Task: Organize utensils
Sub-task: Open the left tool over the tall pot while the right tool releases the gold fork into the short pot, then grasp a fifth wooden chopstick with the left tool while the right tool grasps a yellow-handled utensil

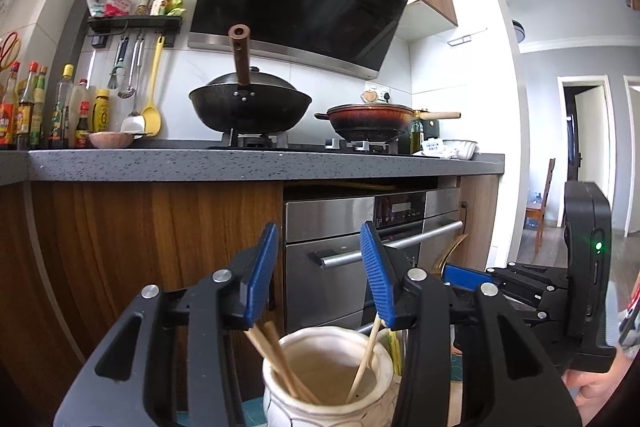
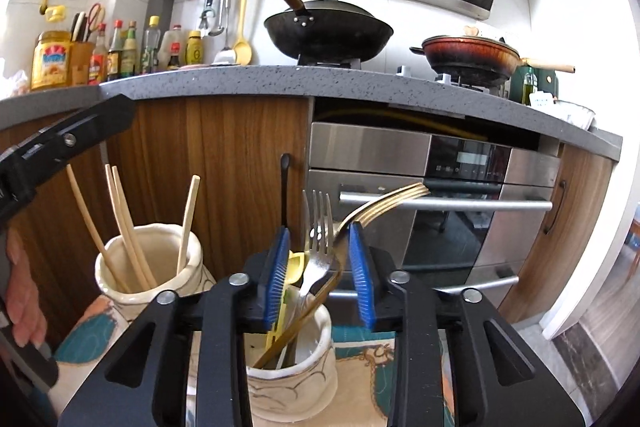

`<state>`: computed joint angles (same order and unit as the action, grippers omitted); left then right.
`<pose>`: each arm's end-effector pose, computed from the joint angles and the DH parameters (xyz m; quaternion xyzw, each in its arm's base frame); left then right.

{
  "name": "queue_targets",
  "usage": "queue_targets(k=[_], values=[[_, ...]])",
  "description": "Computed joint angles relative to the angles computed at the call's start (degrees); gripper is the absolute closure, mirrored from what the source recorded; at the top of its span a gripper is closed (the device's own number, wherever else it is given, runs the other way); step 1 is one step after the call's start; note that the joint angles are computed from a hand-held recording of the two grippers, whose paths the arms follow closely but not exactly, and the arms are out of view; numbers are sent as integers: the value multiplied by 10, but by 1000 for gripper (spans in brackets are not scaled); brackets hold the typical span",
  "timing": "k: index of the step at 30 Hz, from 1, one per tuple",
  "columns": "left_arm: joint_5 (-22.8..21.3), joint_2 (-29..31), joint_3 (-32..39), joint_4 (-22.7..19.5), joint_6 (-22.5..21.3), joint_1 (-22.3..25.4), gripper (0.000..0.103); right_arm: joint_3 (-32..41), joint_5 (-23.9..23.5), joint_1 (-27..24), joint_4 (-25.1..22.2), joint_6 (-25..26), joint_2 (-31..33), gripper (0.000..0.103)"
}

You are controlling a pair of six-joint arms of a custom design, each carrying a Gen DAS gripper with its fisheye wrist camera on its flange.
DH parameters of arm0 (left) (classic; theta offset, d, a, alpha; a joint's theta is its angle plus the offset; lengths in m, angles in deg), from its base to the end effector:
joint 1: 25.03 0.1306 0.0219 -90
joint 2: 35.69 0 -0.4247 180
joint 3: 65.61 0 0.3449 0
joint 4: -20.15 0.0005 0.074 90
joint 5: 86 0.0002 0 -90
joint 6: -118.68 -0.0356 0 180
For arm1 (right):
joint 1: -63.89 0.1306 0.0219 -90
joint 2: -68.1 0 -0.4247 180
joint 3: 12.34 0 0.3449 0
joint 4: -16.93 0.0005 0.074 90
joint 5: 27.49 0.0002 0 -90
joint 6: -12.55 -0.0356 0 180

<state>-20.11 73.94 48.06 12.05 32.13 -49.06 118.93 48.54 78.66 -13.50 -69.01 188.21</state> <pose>0.5673 -0.2375 0.5472 -0.0122 0.7295 -0.0099 0.6838 0.6513 0.1801 0.5287 -0.2318 0.7787 0.1307 0.5681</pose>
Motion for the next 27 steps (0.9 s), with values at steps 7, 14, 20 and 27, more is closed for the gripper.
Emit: queue_targets(k=[7, 14, 20, 27], values=[[-26, -40, -38, -10, 0, -14, 46, -31, -13, -4, 16, -12, -20, 48], [-61, -78, -81, -38, 3, -40, 41, -81, -20, -8, 37, -26, -55, 32], [-85, -108, -126, -57, 32, -61, 37, -169, -30, -9, 81, -22, -102, 18], [-94, -118, -148, -154, 99, -75, 30, -248, -48, -17, 80, -25, -137, 11]])
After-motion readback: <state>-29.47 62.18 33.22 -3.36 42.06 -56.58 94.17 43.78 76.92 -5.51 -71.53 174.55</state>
